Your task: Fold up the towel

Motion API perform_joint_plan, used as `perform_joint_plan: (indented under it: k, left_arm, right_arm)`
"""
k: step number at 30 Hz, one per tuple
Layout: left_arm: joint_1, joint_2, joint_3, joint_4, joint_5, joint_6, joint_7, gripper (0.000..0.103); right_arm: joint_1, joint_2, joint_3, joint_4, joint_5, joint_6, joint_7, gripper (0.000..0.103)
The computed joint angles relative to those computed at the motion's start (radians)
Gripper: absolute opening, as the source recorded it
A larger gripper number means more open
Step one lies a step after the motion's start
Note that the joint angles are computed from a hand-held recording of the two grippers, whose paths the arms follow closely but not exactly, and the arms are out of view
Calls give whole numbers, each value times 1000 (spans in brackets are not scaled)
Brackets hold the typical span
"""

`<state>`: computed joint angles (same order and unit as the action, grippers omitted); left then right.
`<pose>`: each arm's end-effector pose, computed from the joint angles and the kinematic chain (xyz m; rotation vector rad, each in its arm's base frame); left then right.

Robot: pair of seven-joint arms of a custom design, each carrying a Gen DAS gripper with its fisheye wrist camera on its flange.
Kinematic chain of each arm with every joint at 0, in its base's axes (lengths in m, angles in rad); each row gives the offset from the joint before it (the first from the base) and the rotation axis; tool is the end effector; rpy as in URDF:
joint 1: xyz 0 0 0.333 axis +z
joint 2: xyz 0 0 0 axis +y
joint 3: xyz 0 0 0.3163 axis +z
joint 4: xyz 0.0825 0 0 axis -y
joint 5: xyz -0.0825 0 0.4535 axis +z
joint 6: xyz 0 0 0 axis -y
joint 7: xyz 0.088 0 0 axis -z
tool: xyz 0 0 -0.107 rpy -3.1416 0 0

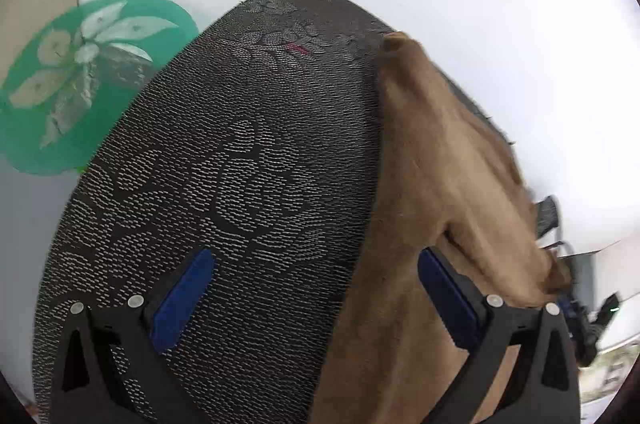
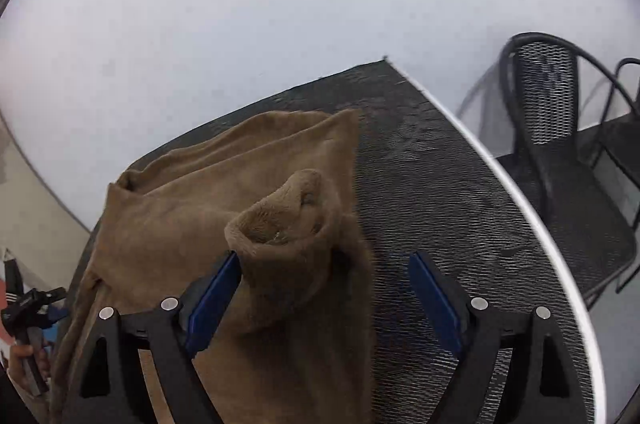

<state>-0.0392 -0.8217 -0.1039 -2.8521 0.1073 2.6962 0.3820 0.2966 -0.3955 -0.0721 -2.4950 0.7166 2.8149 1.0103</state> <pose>0.3993 -0.0567 0.4499 -2.6391 0.8154 -0.9088 0.5126 0.0832 0.4643 -1.7977 1.5028 -0.3260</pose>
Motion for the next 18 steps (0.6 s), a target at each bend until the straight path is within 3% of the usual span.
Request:
perform_joint_plan:
  k: [4, 10, 14, 18]
  left_arm:
    - [-47, 17, 21, 26, -4, 38, 60, 103]
    - [-133, 206, 80, 171, -49, 96, 241, 103]
    - [-149, 361, 106, 292, -107, 80, 361, 103]
    - [-39, 378, 30, 301, -60, 36, 298, 103]
  right_arm:
    - [-10, -12, 11, -13, -16, 50, 28, 87]
    - [86, -30, -91, 22, 139, 1, -95, 87]
    - [103, 14, -147, 92, 227, -258, -217, 87]
    - [55, 55, -155, 114, 231, -482, -221, 87]
